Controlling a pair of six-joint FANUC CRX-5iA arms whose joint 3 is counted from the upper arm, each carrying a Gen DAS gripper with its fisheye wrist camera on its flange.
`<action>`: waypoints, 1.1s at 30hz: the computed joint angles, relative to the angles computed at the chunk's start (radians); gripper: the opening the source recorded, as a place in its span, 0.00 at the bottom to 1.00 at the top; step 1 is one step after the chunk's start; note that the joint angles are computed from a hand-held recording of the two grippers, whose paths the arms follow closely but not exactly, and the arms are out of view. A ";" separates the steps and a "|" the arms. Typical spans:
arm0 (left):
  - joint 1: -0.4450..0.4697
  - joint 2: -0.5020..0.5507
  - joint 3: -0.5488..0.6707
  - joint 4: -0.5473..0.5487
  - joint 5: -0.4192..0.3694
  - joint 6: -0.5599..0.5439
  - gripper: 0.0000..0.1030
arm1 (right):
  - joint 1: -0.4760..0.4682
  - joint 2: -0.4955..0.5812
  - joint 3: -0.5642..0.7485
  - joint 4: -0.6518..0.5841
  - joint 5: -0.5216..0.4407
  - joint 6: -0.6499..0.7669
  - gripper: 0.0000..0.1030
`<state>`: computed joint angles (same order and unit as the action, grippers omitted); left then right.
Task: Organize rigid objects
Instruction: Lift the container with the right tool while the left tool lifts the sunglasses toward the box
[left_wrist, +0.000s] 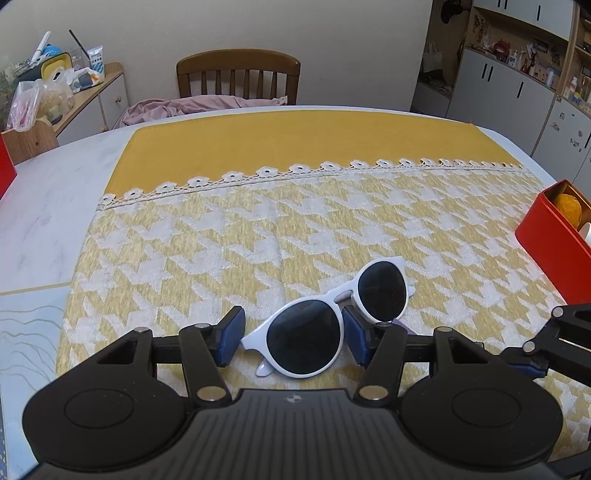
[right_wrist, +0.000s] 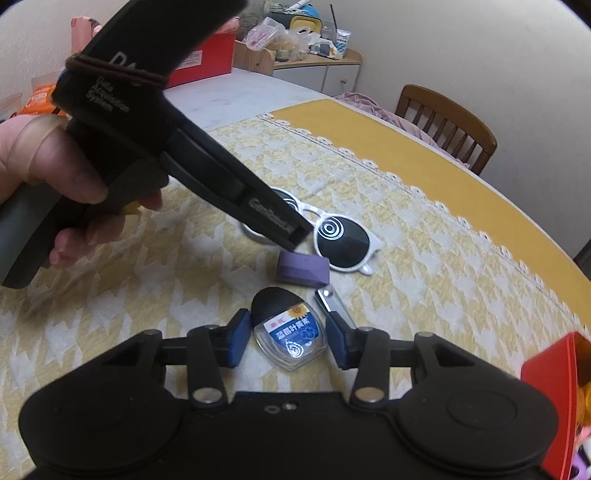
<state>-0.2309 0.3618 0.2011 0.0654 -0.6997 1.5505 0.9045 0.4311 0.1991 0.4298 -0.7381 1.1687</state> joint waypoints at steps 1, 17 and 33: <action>0.001 -0.005 -0.005 -0.001 0.000 0.004 0.55 | -0.001 -0.005 -0.004 -0.005 -0.002 -0.008 0.42; -0.004 -0.099 -0.055 -0.085 -0.007 0.120 0.54 | 0.009 -0.132 -0.142 0.045 0.013 -0.170 0.42; -0.037 -0.214 -0.090 -0.083 0.004 0.212 0.54 | -0.015 -0.343 -0.343 0.184 0.045 -0.411 0.42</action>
<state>-0.2684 0.1483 0.1110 -0.0179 -0.6961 1.7621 0.8896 0.0882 -0.1435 0.6140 -0.6935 0.7579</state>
